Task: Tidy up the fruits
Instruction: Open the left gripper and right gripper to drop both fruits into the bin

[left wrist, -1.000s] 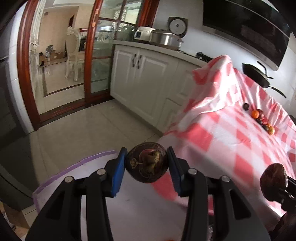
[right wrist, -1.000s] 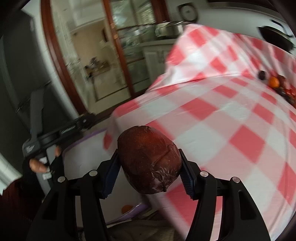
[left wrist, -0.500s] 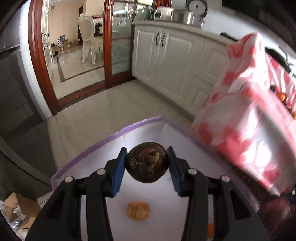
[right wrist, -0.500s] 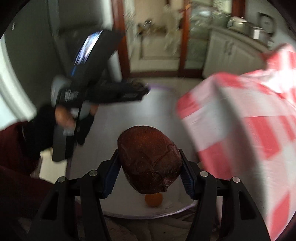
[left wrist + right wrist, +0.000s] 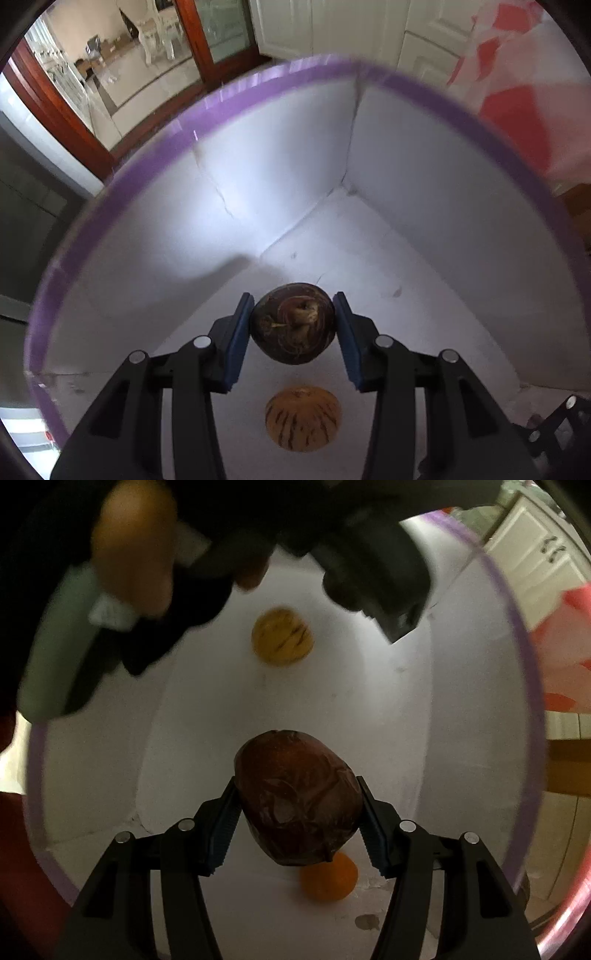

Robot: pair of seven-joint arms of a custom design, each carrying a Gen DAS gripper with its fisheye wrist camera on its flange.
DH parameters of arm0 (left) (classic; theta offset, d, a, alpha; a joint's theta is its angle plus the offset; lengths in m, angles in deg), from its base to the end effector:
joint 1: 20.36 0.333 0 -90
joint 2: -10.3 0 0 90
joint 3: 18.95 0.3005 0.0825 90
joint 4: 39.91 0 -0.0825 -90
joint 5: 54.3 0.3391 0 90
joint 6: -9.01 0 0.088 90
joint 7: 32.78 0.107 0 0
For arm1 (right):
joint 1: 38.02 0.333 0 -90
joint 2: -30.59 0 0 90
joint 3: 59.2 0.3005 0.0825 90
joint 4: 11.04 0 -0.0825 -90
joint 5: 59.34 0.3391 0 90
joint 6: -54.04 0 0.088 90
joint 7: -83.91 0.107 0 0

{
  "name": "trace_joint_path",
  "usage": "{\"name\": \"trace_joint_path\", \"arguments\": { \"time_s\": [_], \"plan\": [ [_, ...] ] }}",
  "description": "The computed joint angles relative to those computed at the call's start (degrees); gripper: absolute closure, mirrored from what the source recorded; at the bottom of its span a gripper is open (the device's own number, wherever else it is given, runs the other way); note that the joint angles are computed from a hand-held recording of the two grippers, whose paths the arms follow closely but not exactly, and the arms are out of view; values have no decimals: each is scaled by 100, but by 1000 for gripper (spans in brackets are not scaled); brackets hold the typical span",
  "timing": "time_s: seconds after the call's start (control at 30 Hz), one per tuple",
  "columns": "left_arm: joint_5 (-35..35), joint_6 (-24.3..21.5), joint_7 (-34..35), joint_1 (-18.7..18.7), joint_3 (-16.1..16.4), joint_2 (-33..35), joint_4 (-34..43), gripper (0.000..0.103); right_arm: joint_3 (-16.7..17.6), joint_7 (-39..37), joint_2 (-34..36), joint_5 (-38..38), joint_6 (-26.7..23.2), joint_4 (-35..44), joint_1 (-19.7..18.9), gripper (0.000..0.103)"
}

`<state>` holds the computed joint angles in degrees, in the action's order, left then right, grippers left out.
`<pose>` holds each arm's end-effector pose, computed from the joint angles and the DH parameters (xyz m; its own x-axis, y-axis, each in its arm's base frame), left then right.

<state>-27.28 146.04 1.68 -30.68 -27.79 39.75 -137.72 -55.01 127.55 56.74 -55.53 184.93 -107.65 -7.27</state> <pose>0.6143 -0.1963 0.3277 0.3445 -0.9372 -0.0548 -0.8953 -0.3103 -0.3197 0.5258 0.3624 0.3595 0.9783 -0.2032 0.0404 -0.1944 -0.9678 -0.1602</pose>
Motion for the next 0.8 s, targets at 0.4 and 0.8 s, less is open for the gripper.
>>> {"name": "trace_joint_path", "arguments": {
  "time_s": [0.4, 0.8],
  "plan": [
    [-162, -39, 323, 55, -46, 132, 33, 53, -39, 139, -48, -192, -168, -7, 83, 43],
    [178, -339, -57, -105, 79, -38, 128, 24, 323, -363, -360, 957, 794, -12, -306, 28]
  ]
}}
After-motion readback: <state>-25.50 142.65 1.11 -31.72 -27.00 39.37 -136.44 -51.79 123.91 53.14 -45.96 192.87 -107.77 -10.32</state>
